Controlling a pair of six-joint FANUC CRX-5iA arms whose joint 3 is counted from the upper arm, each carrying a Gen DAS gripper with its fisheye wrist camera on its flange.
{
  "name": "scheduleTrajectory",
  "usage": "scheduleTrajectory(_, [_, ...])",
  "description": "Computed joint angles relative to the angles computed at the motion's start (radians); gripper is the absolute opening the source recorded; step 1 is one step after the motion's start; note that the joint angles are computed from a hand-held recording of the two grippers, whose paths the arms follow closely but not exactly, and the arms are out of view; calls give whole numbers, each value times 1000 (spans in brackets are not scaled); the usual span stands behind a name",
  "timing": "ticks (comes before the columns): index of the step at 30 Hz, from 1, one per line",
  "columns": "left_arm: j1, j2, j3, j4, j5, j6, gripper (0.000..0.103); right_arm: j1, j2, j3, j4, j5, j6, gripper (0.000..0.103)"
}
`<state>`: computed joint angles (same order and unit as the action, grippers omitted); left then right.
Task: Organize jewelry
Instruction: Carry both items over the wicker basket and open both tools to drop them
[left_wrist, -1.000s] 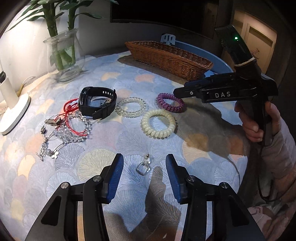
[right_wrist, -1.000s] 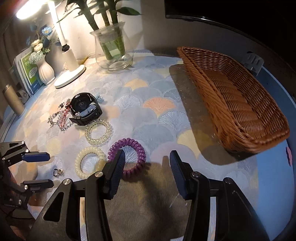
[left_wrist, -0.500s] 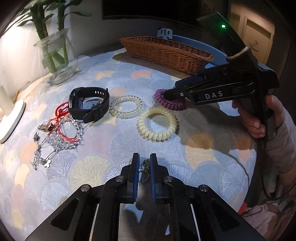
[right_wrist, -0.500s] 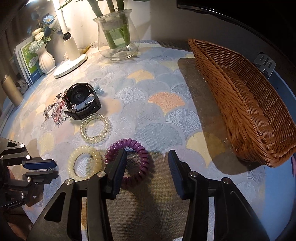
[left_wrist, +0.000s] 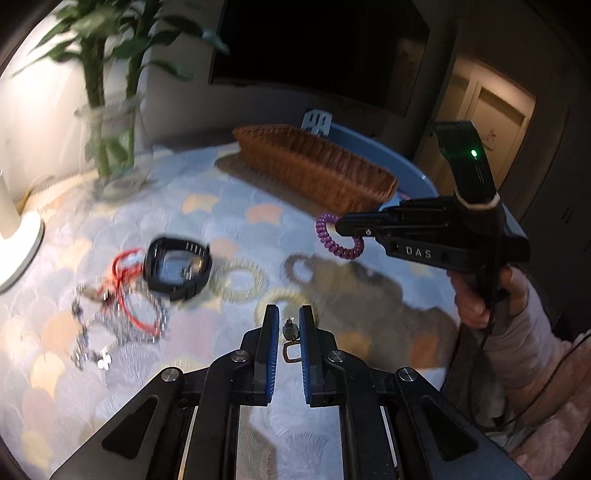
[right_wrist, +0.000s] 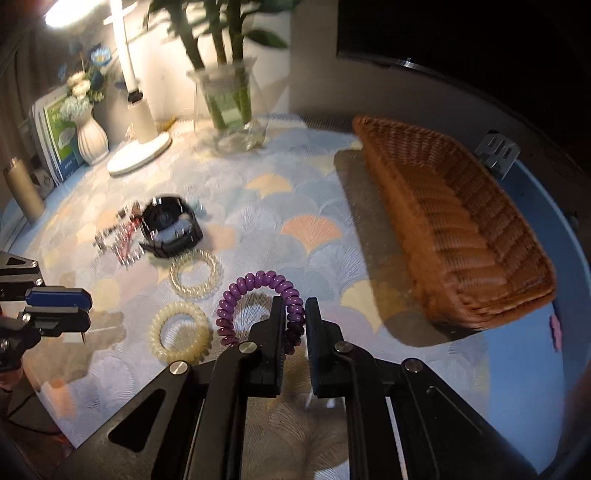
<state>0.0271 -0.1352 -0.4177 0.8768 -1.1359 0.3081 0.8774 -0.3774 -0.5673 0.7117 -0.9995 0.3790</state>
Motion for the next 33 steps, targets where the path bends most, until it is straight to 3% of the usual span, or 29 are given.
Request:
scheduleTrajectory(5, [-82,59,137,-2,5,29,11,3,-64,3,92,-79,-79,13])
scheduleTrajectory(10, [-201,175,324,-7,42,120,11,-119,-94,25,76,-111,-102,13])
scheduleTrajectory(17, [-343,478,684,-33,-7,408,11,-413,2,149,-188,-51,57,13])
scheduleTrajectory(20, [-384,586,805,-90,-16,520,11,-479,56,201,-290,-50,144,13])
scheduleTrajectory(27, [-440,742,983,-211,-57,682,11,-519,162,281,-363,-99,248,13])
scheduleTrajectory(33, [-453,789,1034,-253,-77,718,11,-520,208,317,-404,-146,291,13])
